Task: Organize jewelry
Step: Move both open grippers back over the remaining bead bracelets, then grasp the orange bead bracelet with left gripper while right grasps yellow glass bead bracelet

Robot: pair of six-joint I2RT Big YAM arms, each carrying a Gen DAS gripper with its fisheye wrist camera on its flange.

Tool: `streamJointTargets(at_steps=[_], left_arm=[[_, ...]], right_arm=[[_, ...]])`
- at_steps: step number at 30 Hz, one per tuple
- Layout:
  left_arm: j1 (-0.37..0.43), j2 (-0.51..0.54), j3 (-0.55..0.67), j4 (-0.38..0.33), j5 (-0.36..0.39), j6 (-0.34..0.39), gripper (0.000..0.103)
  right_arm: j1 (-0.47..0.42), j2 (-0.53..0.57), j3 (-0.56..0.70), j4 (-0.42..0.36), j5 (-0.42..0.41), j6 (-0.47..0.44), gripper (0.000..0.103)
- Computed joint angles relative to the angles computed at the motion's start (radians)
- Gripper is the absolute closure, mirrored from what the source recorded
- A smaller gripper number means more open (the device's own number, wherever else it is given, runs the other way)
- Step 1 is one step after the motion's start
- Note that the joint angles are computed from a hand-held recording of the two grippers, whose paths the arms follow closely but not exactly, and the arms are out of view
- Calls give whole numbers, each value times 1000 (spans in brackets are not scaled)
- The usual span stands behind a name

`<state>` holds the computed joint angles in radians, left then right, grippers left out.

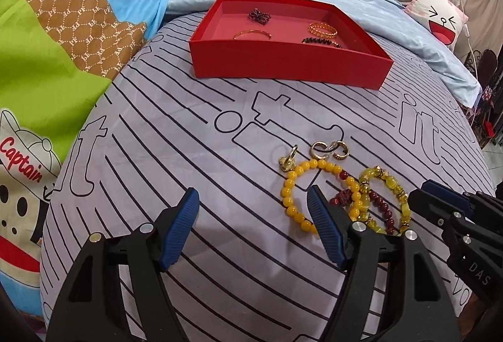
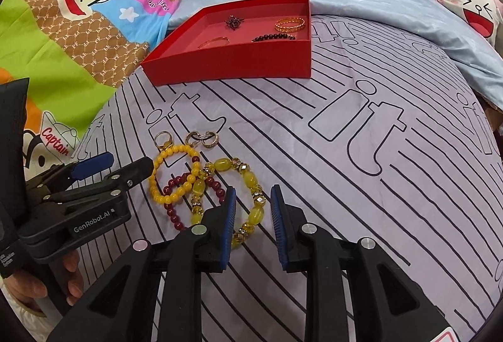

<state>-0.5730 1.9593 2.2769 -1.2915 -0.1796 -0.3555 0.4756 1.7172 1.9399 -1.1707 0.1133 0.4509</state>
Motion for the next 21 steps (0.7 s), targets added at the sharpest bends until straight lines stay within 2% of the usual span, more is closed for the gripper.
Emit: streamJointTargets(at_steps=[11,21], left_arm=[[-2,9,-3,-8,5,3,36],[-7,19,1,-11,-20,9,36]], right_arm=[[-8,5,-21,-8,4,3,80],[-29,-23,-58,-4,19,25,82]])
